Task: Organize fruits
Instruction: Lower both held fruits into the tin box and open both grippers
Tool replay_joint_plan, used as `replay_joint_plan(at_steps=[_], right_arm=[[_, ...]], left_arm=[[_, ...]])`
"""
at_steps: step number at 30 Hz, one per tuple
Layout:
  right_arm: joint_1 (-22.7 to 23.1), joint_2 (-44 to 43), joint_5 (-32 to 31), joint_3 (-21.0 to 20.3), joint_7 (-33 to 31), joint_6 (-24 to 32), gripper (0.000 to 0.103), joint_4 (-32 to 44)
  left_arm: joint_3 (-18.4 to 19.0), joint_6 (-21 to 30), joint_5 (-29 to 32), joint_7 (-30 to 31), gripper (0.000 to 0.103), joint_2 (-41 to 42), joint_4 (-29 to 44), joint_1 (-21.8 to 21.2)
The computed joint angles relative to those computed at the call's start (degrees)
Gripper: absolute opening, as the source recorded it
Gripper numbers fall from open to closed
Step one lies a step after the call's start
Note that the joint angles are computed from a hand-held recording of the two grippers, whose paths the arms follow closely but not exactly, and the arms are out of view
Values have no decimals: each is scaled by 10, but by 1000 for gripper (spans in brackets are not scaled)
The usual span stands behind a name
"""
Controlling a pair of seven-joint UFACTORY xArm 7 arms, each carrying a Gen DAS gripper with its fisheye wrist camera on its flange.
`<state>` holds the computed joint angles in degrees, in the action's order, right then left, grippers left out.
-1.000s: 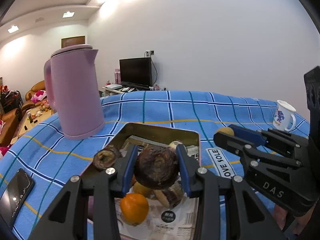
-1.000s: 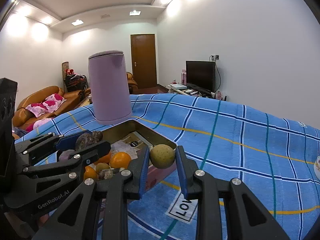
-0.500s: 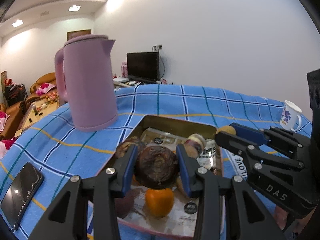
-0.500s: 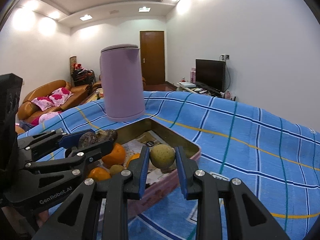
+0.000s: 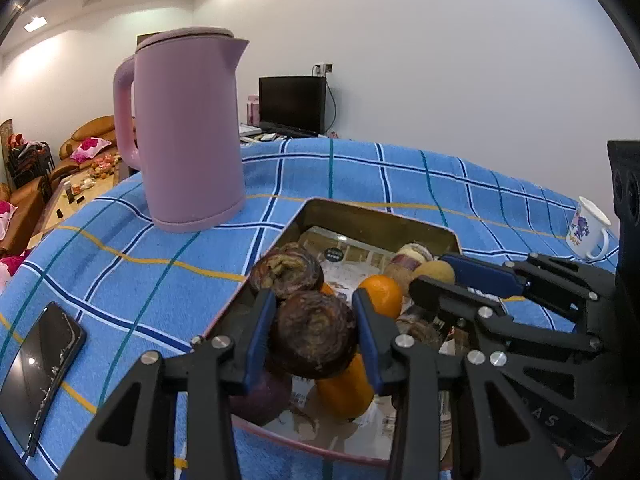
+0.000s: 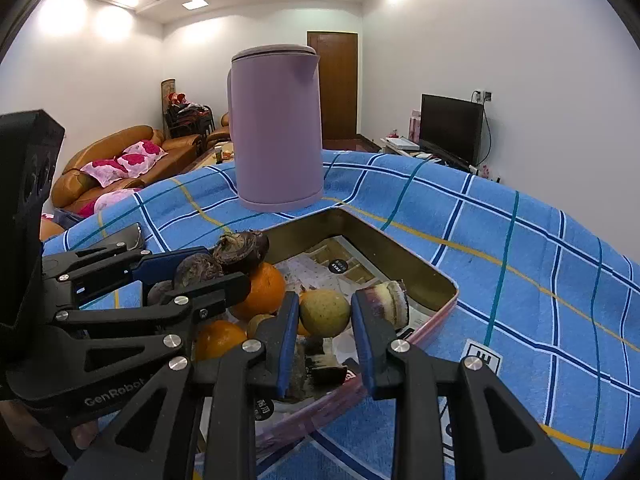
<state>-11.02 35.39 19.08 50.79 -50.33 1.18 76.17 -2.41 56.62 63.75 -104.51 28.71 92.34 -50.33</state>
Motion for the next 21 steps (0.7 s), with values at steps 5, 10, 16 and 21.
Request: replay_joint_plan(at_steps=[5, 10, 16, 21], right_arm=[[-2, 3, -8, -1, 10, 22, 29, 7], [6, 0, 15, -11, 1, 44, 32, 15], [-12, 6, 60, 8, -22, 30, 57, 15], [-73, 29, 57, 81, -39, -18, 65, -11]], left_arm=[[-1, 2, -16, 14, 41, 6, 8, 3], [1, 0, -20, 19, 42, 6, 8, 3], [5, 5, -7, -20, 60, -10, -14, -2], [-1, 42, 15, -27, 70, -7, -6, -11]])
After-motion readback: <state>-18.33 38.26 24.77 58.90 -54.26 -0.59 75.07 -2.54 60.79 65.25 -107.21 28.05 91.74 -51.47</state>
